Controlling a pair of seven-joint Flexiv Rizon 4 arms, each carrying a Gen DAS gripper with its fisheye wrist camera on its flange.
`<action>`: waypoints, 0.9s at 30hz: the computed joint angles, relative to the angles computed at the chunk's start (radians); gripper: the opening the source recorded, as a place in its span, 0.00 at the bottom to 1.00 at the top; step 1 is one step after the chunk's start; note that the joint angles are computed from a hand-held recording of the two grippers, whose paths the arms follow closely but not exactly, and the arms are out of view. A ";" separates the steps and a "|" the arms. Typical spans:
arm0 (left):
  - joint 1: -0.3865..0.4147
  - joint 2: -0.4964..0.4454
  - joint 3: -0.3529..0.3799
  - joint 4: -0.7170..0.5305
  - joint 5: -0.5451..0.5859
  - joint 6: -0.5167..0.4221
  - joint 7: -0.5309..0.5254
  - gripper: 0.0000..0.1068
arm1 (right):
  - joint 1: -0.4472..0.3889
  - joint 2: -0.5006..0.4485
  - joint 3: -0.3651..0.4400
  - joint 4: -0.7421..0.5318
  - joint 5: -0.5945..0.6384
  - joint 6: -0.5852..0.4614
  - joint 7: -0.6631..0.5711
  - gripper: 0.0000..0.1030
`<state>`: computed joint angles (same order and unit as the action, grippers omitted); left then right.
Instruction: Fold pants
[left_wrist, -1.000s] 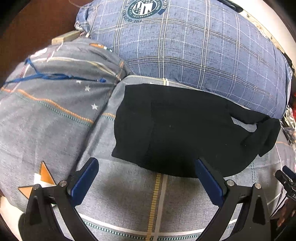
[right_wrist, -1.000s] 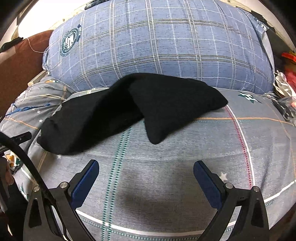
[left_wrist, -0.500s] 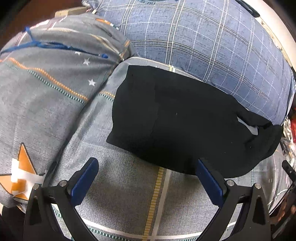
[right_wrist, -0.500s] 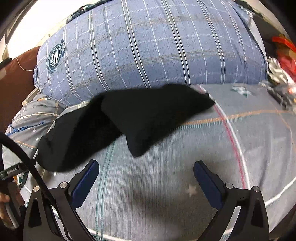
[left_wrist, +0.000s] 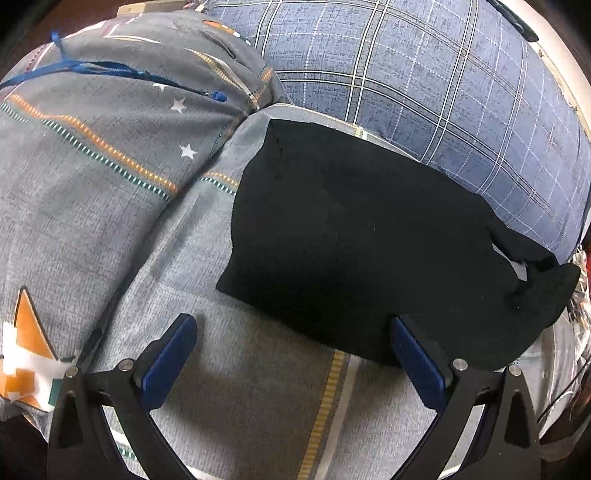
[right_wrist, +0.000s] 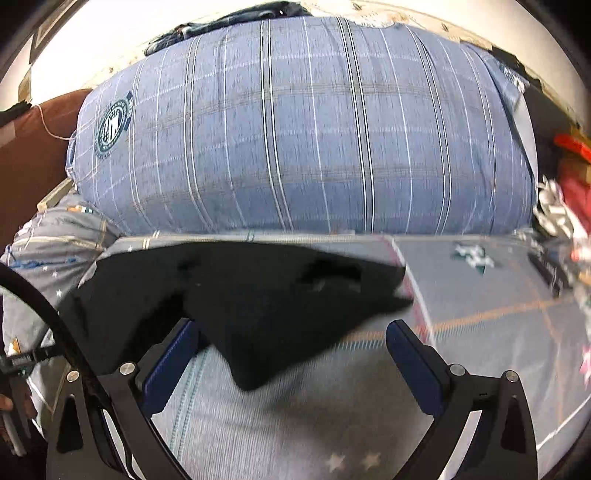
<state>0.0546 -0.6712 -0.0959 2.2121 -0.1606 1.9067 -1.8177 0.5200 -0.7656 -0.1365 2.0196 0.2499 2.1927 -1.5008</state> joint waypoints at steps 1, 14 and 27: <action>-0.012 -0.002 0.009 -0.006 -0.007 -0.006 0.001 0.96 | -0.006 0.008 -0.007 -0.022 -0.007 -0.045 0.009 1.00; -0.037 -0.005 0.034 -0.009 -0.031 -0.003 0.030 0.96 | -0.226 -0.007 0.156 0.001 -0.315 -0.273 0.127 1.00; 0.132 -0.022 -0.103 0.013 0.055 0.019 -0.067 0.96 | -0.471 -0.088 0.293 -0.019 -0.483 -0.084 0.383 1.00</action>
